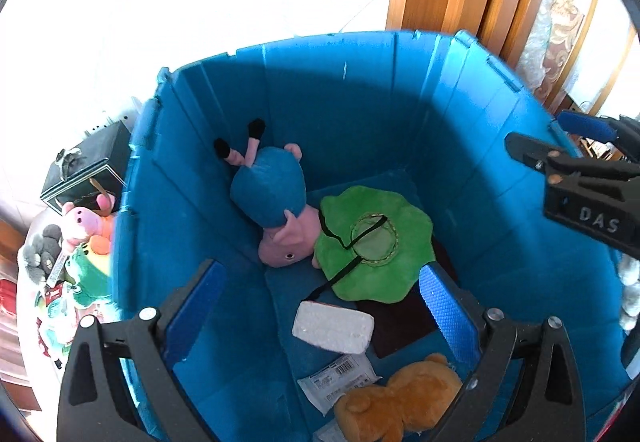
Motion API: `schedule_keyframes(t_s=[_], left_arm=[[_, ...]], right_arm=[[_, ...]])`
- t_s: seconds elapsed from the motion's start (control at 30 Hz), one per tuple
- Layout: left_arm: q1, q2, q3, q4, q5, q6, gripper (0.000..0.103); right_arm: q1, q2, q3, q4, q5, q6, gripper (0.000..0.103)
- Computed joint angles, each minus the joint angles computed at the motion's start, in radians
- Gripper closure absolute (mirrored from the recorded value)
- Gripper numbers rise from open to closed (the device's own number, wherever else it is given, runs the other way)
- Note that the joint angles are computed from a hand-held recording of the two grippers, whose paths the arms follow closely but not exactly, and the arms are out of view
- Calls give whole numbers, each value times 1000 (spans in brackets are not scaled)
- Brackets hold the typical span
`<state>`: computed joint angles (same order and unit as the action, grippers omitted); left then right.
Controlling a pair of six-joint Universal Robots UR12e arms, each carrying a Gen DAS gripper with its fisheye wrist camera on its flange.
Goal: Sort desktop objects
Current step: 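Withdraw both grippers from the crate back over the pile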
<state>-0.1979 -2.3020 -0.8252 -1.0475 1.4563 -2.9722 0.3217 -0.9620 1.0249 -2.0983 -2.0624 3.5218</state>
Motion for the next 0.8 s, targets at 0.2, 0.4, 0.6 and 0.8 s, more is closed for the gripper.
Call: schedule_keyframes(t_s=[0.2, 0.4, 0.6, 0.8], left_arm=[[16, 73, -99, 87, -27, 16, 3], [38, 151, -206, 221, -8, 16, 3], [90, 239, -325, 352, -25, -8, 3], [170, 320, -445, 454, -83, -10, 3]], right_arm=[[28, -14, 0, -13, -32, -23, 23], [61, -22, -5, -87, -45, -72, 17], [112, -1, -53, -168, -88, -137, 6], [178, 56, -163, -193, -154, -182, 2]])
